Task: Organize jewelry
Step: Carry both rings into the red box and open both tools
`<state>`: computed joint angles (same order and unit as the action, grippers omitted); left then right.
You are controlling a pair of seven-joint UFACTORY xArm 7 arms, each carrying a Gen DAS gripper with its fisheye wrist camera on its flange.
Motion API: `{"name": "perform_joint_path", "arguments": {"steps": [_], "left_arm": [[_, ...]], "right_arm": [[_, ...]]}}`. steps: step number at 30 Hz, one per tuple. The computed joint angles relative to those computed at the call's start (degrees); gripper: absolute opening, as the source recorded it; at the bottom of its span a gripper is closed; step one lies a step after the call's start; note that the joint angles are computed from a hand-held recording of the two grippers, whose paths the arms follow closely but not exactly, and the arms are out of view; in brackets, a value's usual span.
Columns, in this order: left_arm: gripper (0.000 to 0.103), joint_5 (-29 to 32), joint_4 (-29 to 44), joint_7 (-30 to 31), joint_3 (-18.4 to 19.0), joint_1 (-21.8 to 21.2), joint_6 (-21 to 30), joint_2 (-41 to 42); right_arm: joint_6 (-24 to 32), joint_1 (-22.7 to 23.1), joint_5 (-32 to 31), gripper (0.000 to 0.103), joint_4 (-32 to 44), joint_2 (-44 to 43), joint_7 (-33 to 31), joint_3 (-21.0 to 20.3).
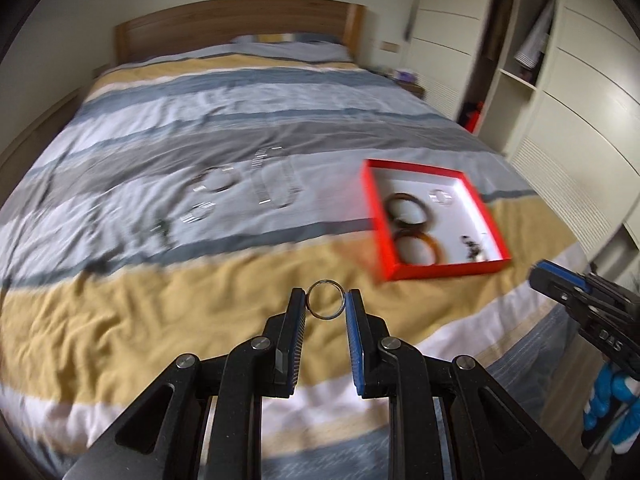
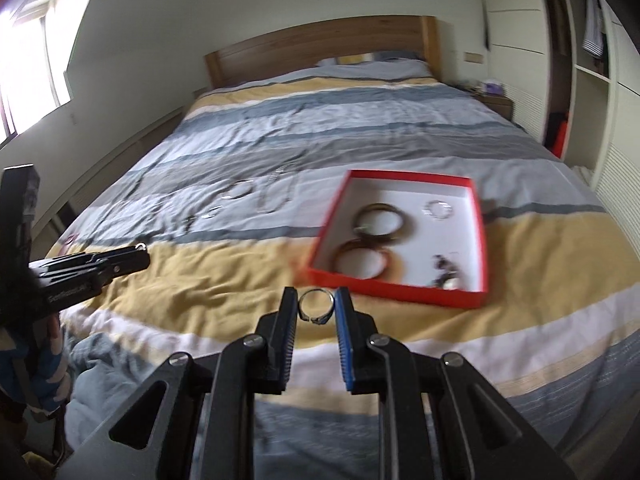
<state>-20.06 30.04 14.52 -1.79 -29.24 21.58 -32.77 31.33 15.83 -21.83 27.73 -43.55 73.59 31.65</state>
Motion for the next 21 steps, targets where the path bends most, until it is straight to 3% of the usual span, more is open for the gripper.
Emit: {"name": "perform_joint_path", "arguments": {"steps": [5,9,12,16,21], "left_arm": [[0.02,-6.2,10.9,6.1,1.1,-6.7,-3.9,16.0],[0.02,-15.7,22.5,16.8,0.8,-9.1,-4.4,29.4],[0.02,-18.2,32.8,20.7,-1.6,-7.5,-2.8,40.1],[0.02,-12.6,43.1,18.1,-3.3,-5.9,0.2,50.4],[0.02,-4.7,51.0,12.6,-4.3,-5.0,4.5,57.2]], "right_arm": [[-4.6,-3.8,-2.0,0.018,-3.0,1.8,-5.4,-5.9],[-12.1,-12.5,-5.6,0.018,-1.6,9.4,-9.4,-8.5],[-16.2,-19.1,-8.8,0.018,1.7,17.5,-11.3,-9.1],[-18.2,-22.8,-12.7,0.018,7.2,27.9,-12.1,-11.1],[-17.4,-19.2,-10.9,0.018,11.9,35.7,-16.3,-17.4]]}}
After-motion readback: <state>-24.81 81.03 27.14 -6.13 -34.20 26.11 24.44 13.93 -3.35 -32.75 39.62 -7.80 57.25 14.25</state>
